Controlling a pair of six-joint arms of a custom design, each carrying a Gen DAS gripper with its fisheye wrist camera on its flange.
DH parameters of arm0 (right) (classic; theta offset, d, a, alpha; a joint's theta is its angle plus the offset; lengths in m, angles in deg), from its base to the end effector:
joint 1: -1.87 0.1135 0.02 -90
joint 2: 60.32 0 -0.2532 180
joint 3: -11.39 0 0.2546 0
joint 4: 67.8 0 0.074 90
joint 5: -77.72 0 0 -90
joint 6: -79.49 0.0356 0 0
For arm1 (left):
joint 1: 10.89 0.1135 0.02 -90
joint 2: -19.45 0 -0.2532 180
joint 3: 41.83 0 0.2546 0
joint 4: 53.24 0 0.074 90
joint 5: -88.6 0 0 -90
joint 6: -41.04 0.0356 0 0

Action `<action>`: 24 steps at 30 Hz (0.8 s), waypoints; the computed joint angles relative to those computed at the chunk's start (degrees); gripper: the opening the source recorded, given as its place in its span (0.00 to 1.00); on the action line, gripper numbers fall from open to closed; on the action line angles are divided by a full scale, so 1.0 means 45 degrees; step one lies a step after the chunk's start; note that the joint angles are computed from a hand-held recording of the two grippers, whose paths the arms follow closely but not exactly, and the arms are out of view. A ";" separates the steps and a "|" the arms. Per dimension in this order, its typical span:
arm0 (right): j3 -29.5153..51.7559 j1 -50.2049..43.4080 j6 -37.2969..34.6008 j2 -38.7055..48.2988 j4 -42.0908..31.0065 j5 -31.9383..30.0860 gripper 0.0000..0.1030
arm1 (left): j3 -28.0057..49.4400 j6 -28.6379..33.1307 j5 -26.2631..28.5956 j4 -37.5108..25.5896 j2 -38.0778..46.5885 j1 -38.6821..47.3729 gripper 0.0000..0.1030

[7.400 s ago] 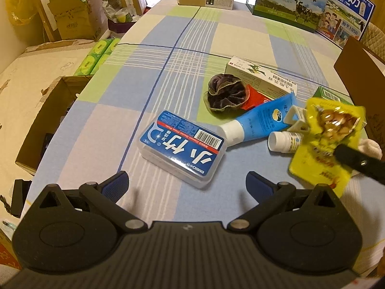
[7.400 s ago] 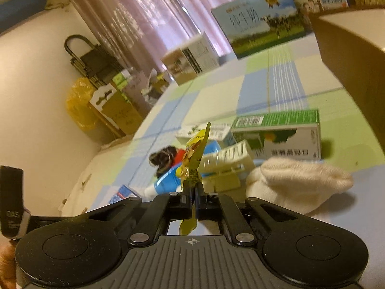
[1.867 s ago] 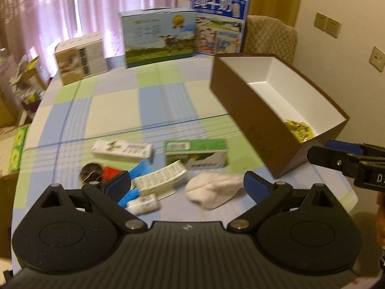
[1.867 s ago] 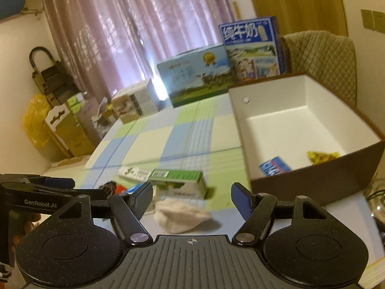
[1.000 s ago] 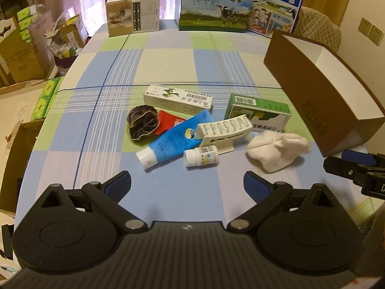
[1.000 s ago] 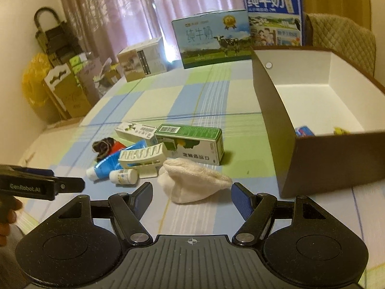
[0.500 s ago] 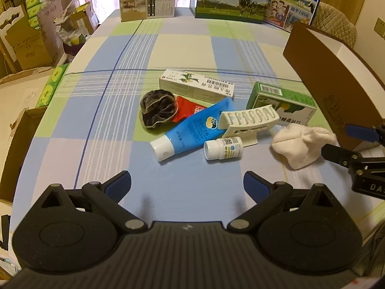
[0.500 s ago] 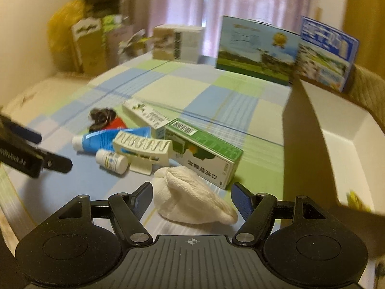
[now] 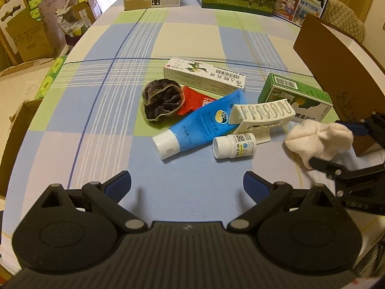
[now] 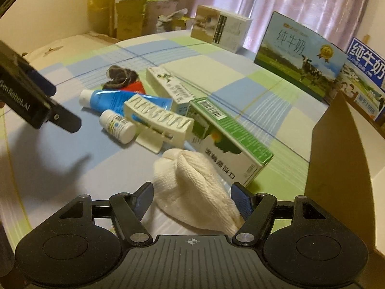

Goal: Organize objects
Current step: 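Grasp the white cloth with the right tool, then grasp the small white pill bottle with the left tool while the right tool holds the cloth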

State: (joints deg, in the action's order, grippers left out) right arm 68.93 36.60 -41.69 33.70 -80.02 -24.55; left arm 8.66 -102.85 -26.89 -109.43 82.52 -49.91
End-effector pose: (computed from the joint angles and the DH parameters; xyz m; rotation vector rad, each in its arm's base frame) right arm 0.2540 0.1853 0.1330 -1.3947 1.9716 0.2874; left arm 0.1590 -0.1091 0.1849 -0.4405 2.5335 0.0513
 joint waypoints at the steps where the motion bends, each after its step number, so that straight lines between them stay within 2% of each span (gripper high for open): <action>1: 0.0002 0.0033 -0.0153 0.0058 -0.0022 0.0095 0.39 | -0.0006 0.0018 0.0004 0.0074 0.0023 -0.0019 0.95; 4: -0.0005 -0.0036 0.0171 -0.0044 -0.0226 0.0093 0.30 | -0.0008 0.0054 0.0038 0.0321 0.0194 -0.0101 0.95; 7: 0.0171 -0.0186 0.1077 -0.0299 -0.0894 0.0108 0.24 | 0.0035 0.0010 0.0109 0.0577 0.0477 -0.0214 0.95; 15: 0.0801 -0.0894 0.4329 -0.1208 -0.3144 -0.0600 0.23 | 0.0361 0.0178 0.0054 0.1182 0.1386 -0.0466 0.95; 19: 0.0921 -0.1202 0.5253 -0.1305 -0.3277 -0.0841 0.23 | 0.0544 0.0166 -0.0023 0.1479 0.1901 -0.0317 0.94; 24: 0.1001 -0.1709 0.5786 -0.0875 -0.3035 -0.1261 0.23 | 0.1114 0.0215 -0.0115 0.1905 0.2995 -0.0060 0.84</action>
State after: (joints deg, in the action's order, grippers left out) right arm 73.44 28.91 -15.66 29.76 -93.68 -30.23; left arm 13.67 -101.88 -27.41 -100.86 96.00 -50.17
